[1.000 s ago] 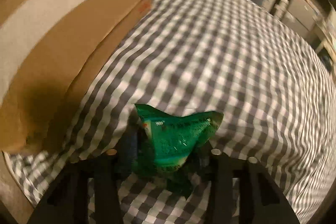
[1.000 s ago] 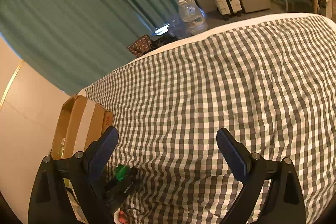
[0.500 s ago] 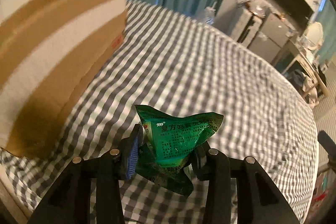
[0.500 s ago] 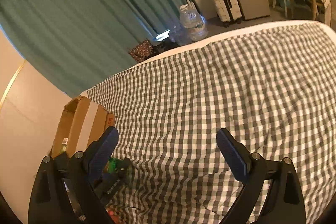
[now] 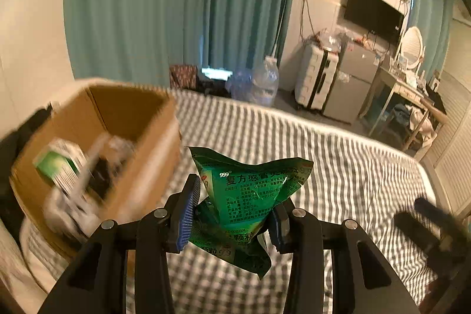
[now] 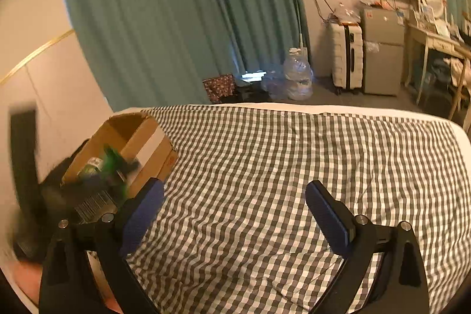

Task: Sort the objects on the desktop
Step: 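Carry the green sachet into the box and open the left tool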

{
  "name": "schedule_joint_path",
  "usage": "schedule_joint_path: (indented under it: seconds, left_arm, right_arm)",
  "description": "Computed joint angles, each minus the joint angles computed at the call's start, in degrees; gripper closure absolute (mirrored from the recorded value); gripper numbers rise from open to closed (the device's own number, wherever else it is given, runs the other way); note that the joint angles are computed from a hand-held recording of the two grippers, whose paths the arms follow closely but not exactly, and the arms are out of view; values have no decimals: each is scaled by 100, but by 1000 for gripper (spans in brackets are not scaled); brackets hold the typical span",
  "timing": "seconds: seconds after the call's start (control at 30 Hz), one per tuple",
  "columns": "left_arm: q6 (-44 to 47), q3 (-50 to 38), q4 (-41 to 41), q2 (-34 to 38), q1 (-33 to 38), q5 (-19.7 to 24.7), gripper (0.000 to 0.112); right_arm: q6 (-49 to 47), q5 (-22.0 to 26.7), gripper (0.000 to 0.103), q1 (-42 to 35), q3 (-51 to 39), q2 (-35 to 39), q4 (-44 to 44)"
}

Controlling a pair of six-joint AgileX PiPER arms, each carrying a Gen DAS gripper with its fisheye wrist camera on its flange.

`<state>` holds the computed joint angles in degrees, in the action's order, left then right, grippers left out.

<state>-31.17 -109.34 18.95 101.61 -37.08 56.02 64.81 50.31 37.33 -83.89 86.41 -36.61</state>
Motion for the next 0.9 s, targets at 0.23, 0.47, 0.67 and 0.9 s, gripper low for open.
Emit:
schedule_joint_path:
  seconds: [0.23, 0.47, 0.67, 0.9]
  left_arm:
    - [1430, -425, -816, 158, 1360, 145, 70]
    - [1150, -267, -2004, 542, 2134, 289, 52]
    - [704, -527, -1651, 720, 2103, 97, 9]
    - [725, -943, -1273, 1112, 1926, 379, 9]
  right_arm:
    - [-485, 395, 5, 261, -638, 751, 8]
    - [-1502, 691, 5, 310, -1982, 2005, 336]
    - [-2658, 753, 0, 85, -3637, 3039, 977]
    - [-3396, 766, 0, -230, -4632, 3632, 1497]
